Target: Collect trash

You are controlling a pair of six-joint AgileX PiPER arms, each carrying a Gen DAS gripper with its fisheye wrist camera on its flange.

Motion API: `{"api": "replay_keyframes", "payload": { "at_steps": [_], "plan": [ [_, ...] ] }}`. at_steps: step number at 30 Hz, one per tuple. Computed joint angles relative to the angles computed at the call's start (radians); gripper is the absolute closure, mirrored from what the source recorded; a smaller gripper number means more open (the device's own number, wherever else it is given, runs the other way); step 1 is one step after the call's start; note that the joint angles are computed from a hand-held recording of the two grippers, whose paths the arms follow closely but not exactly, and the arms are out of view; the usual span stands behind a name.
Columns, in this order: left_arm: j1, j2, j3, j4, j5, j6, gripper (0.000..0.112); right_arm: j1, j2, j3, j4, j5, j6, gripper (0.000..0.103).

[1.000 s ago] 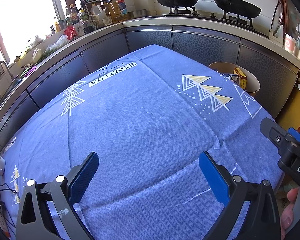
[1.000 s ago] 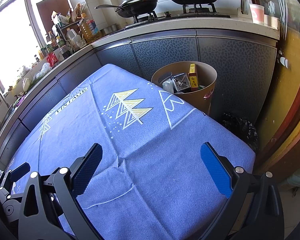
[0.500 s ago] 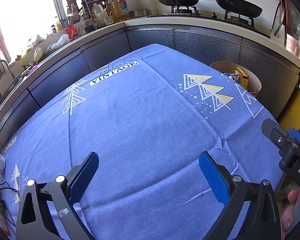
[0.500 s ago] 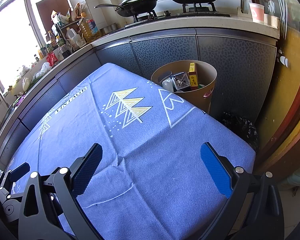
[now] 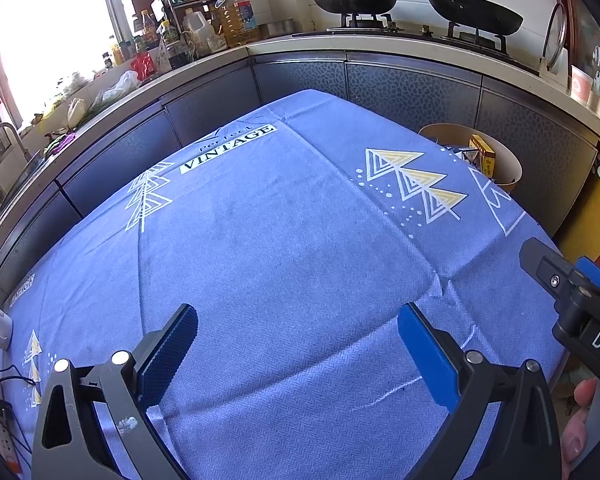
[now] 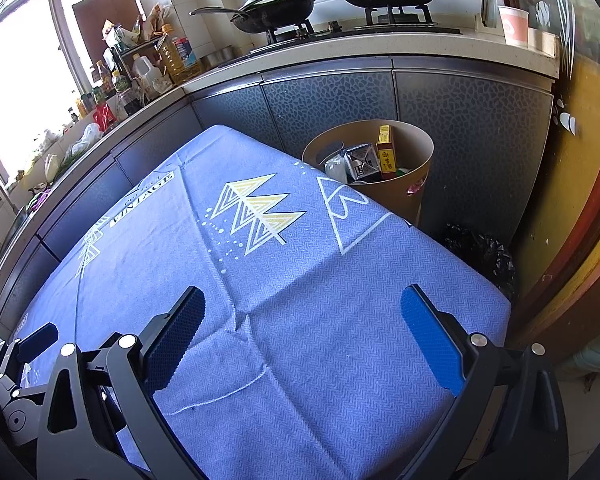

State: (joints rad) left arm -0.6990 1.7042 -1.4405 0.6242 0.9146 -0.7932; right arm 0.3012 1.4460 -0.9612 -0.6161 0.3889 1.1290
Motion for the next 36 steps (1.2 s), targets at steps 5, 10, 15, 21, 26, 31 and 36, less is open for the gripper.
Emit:
{"api": "replay_keyframes", "payload": {
  "at_steps": [5, 10, 15, 21, 26, 31, 36],
  "plan": [
    [0.001, -0.007, 0.0, -0.004, -0.004, 0.0, 0.013, -0.004, -0.001, 0.006, 0.008, -0.009, -0.009, 0.006],
    [-0.015, -0.009, -0.001, 0.018, 0.009, -0.014, 0.012, -0.004, -0.022, 0.019, 0.007, -0.009, -0.01, 0.006],
    [-0.021, -0.008, -0.007, 0.029, 0.02, -0.019, 0.012, -0.006, -0.02, 0.002, 0.04, 0.001, -0.051, 0.006],
    [-0.02, -0.006, -0.01, 0.036, 0.026, -0.025, 0.013, -0.001, -0.018, -0.006, 0.04, 0.008, -0.05, 0.006],
    [-0.014, -0.002, -0.012, 0.03, 0.027, -0.022, 0.013, 0.002, -0.017, -0.016, 0.052, 0.016, -0.064, 0.006],
    [-0.013, 0.005, -0.016, 0.028, 0.026, -0.021, 0.013, 0.001, -0.015, -0.019, 0.055, 0.017, -0.067, 0.006],
    [-0.015, 0.008, -0.015, 0.023, 0.024, -0.018, 0.013, 0.003, -0.009, -0.022, 0.059, 0.017, -0.069, 0.006]
  ]
}}
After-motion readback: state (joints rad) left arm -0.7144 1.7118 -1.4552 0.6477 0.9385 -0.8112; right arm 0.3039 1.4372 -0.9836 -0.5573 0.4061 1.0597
